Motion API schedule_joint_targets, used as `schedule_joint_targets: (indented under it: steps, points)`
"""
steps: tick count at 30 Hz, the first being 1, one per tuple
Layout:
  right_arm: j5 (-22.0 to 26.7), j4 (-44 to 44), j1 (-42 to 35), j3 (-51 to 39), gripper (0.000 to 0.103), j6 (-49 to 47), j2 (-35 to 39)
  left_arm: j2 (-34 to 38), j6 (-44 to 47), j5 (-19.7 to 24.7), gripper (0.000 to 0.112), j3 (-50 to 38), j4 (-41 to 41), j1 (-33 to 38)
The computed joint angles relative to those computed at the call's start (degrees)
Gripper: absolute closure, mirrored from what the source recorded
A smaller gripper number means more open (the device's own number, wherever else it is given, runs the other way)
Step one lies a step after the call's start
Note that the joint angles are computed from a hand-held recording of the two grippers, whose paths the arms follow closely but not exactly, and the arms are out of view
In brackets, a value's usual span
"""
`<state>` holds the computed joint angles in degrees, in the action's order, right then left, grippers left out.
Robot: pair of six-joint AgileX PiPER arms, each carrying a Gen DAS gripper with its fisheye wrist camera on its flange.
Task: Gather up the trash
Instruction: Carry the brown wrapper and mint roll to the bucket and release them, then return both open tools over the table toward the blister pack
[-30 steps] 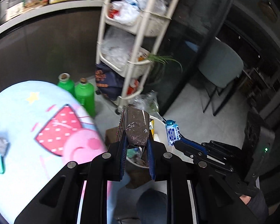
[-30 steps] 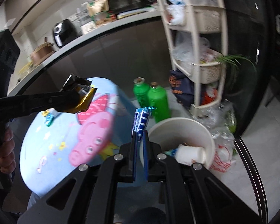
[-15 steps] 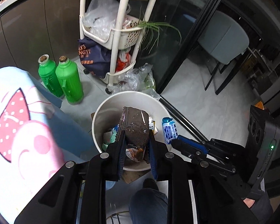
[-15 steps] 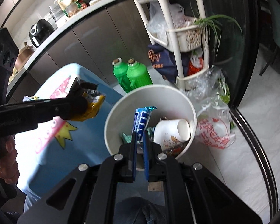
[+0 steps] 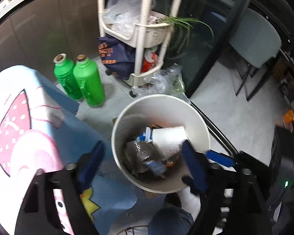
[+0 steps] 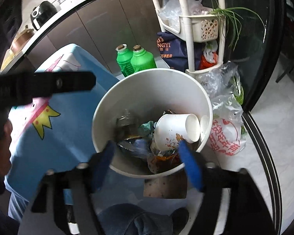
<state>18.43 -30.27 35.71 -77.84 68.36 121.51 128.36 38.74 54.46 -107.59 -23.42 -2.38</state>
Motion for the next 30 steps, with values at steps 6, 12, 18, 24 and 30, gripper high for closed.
schedule_joint_targets:
  steps: [6,12,18,24,30]
  points:
    - [1.3,0.5,0.8,-1.4,0.004,-1.9,-1.0,-2.0,-2.2,-1.9,0.018,0.7,0.0,1.0]
    - [6.3,0.7,2.2,-4.9,0.003,-3.1,-1.6,-5.4,-0.7,-1.5,0.018,2.7,-1.5,2.6]
    - [11.4,-1.7,4.6,-8.7,0.003,-2.4,-3.4,-9.6,1.1,-1.1,0.018,4.6,-3.8,5.3]
    - [16.7,-4.0,7.3,-13.7,0.003,-2.8,-4.5,-15.3,4.9,-0.2,0.018,7.7,-8.4,10.7]
    - [22.1,-4.5,10.9,-22.2,0.003,-5.9,-3.0,-19.9,7.5,2.2,0.018,8.6,-11.0,17.6]
